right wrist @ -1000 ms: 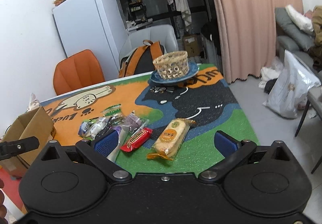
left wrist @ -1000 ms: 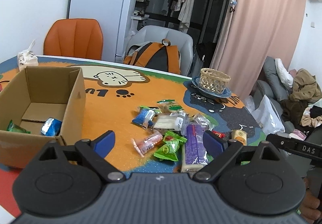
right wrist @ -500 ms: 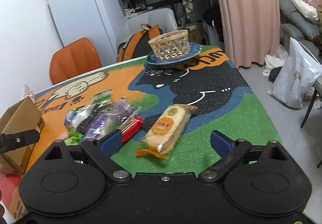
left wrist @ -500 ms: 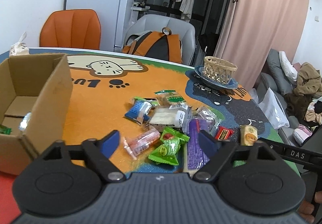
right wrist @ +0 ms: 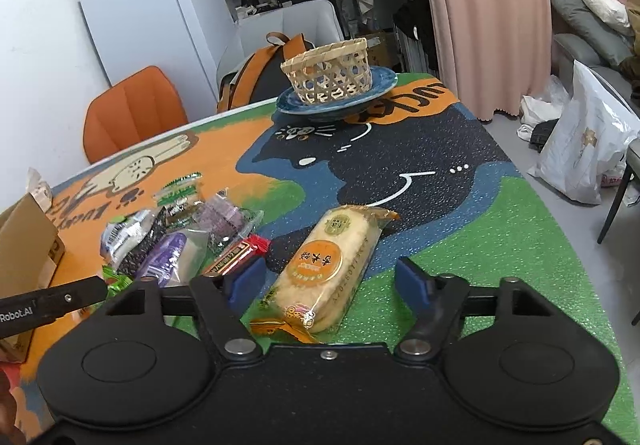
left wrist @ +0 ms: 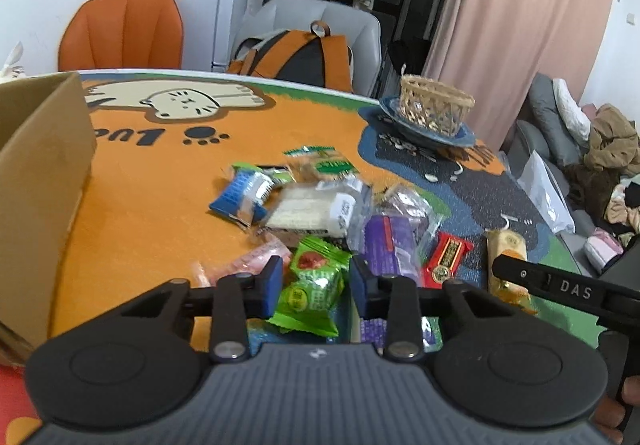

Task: Organize snacks
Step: 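Grasp the green candy with the left tool while the right tool grasps the yellow cake roll, then carry both snacks over the cardboard box and release them inside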

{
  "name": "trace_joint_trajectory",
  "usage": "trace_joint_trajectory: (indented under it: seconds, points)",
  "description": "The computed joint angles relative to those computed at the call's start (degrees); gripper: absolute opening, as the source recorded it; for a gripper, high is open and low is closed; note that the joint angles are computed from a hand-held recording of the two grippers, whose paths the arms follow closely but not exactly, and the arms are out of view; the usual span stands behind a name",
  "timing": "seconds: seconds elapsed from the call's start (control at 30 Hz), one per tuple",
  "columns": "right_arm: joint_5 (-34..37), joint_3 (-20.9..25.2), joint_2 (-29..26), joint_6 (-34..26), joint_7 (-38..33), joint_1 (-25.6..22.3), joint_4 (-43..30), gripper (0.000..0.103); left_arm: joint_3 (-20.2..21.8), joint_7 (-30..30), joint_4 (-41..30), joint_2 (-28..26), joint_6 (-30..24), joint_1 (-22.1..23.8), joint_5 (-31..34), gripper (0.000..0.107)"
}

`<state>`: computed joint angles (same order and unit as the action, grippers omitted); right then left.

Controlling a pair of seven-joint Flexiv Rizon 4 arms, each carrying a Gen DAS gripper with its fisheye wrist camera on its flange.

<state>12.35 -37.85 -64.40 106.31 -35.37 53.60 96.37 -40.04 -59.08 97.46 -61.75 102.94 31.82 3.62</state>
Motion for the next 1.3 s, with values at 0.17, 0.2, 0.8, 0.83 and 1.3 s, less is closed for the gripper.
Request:
trace_joint_trajectory:
  seconds: [0.17, 0.2, 0.8, 0.83, 1.3]
  points:
    - [1.5, -1.5, -0.9, 0.3, 0.4, 1.1, 0.6, 0.04, 3.9, -0.8, -0.8, 0.8, -0.9, -3.1, -2.2, 0.036]
    - [1.3, -1.1, -0.6, 0.6, 0.2, 0.8, 0.8, 0.04, 4.4, -0.7, -0.9, 1.0, -0.8, -3.5, -2.3, 0.035]
    - [5.7, -5.4, 1.4, 2.6, 0.2, 7.9, 9.5, 0.036, -0.5, -2.6, 3.7, 1.1, 2.6, 2.4, 2.6, 0.026]
    - [6.0, -5.7, 1.6, 2.8, 0.0, 8.3, 9.9, 0.036, -1.1, -2.7, 4.2, 1.1, 3.1, 3.1, 3.3, 0.026]
    - [9.1, -12.5, 0.5, 2.0, 0.1, 15.0, 10.3, 0.036, -8.2, -6.9, 8.0, 1.3, 6.3, 12.7, 10.8, 0.026]
